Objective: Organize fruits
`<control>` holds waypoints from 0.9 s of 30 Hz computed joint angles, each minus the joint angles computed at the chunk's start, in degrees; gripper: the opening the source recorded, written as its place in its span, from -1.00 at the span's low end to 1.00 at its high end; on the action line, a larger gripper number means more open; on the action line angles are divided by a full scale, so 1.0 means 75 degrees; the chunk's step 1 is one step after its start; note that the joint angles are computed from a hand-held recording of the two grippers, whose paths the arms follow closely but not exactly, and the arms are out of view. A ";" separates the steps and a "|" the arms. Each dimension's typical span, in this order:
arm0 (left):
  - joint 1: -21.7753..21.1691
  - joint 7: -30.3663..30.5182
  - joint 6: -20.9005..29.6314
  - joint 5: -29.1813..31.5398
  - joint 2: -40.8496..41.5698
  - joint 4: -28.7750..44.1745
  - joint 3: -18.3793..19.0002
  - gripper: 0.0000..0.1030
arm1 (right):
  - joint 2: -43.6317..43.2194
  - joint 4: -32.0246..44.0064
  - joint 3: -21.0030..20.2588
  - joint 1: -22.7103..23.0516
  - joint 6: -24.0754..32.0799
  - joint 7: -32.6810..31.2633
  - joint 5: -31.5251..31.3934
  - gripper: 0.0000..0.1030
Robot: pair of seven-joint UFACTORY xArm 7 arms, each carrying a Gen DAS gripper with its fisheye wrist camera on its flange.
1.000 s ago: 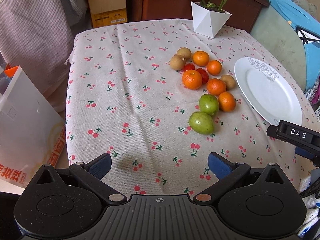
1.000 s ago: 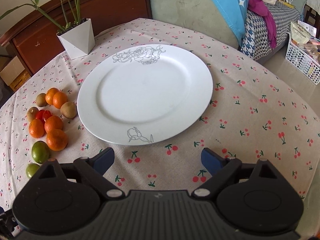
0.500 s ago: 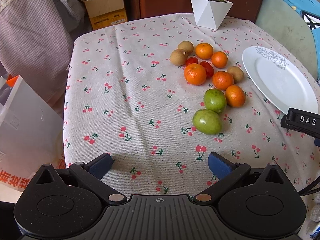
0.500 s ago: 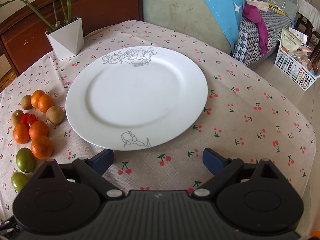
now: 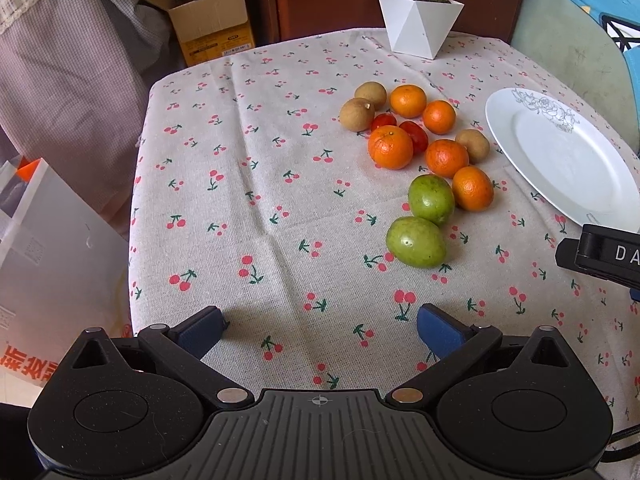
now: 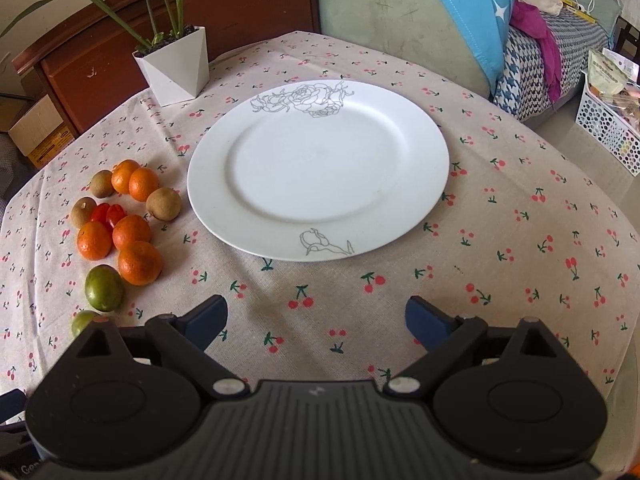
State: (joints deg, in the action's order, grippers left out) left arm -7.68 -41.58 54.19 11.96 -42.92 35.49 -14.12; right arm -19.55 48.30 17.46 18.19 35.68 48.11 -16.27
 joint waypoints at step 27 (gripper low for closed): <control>-0.0057 0.0310 0.0195 0.0322 -0.0565 -0.0006 -0.0078 1.00 | -0.0998 -0.0293 0.0286 0.0128 0.0078 0.0292 -0.0141 0.87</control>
State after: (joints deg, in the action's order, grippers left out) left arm -8.10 -39.25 55.65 14.38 -47.16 35.44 -14.70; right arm -27.04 46.10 19.60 19.15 36.26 50.30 -17.33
